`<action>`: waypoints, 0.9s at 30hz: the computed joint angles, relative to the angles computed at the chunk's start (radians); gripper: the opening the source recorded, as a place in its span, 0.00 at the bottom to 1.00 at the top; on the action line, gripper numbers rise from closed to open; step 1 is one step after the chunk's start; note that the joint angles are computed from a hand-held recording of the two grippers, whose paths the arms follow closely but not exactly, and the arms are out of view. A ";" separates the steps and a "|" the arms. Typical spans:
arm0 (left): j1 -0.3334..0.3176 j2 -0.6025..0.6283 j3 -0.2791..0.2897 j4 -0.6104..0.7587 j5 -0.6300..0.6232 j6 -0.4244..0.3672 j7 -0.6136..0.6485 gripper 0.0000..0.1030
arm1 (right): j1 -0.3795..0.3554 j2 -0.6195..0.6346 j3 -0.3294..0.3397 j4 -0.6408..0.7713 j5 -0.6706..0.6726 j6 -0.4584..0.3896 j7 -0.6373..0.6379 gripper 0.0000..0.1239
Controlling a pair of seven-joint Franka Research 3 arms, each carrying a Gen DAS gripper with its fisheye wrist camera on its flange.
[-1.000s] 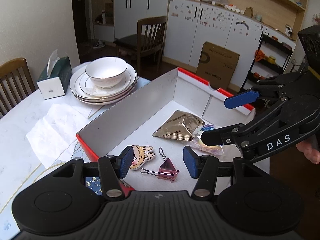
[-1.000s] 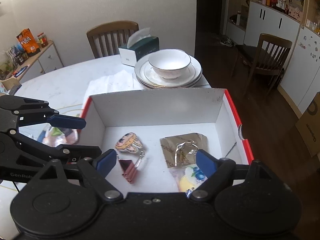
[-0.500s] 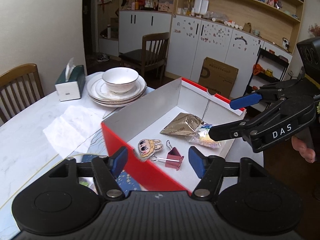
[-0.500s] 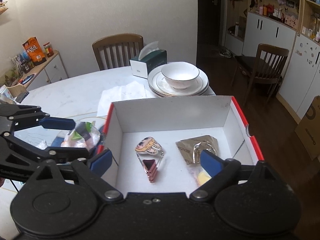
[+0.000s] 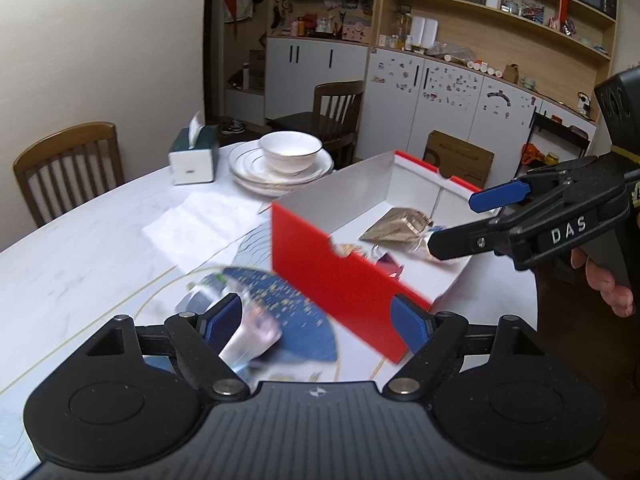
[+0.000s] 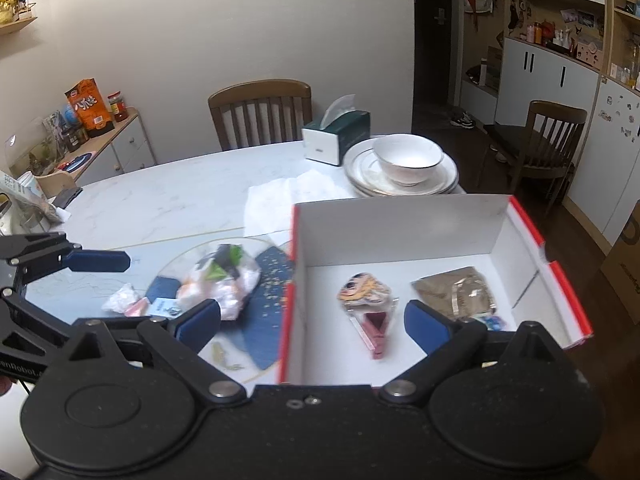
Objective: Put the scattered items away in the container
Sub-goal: 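Withdraw both open tools from the box toward the remaining items, then grasp the cotton swab bag with the right tool while the left tool grasps the silver sausage packet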
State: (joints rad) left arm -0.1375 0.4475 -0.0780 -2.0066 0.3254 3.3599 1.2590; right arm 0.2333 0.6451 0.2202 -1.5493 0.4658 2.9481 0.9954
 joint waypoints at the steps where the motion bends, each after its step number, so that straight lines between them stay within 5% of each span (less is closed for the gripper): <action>1: -0.003 -0.011 0.011 -0.021 -0.001 0.010 0.000 0.79 | 0.005 -0.002 0.002 -0.004 0.002 0.003 0.004 0.79; 4: -0.034 -0.035 0.061 -0.078 -0.022 0.044 0.012 0.82 | 0.023 -0.009 0.007 -0.021 0.004 0.010 0.013 0.79; 9: 0.015 -0.062 0.045 -0.154 -0.029 0.072 0.024 0.98 | 0.067 -0.014 -0.005 -0.044 -0.014 0.023 0.044 0.79; 12: 0.081 -0.069 0.006 -0.192 -0.012 0.076 0.008 0.99 | 0.096 -0.014 -0.016 -0.057 -0.029 0.042 0.072 0.79; 20: 0.081 -0.064 0.052 -0.273 -0.042 0.131 0.046 1.00 | 0.170 0.021 -0.049 -0.046 -0.085 0.068 0.164 0.79; 27: 0.183 -0.032 -0.003 -0.284 0.040 0.138 0.043 1.00 | 0.232 0.079 -0.085 0.013 -0.147 0.059 0.251 0.79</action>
State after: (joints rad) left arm 0.0458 0.4160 -0.0807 -2.2905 0.3650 3.4975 1.3020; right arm 0.4652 0.7242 0.1352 -1.5361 0.3187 3.0072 1.2468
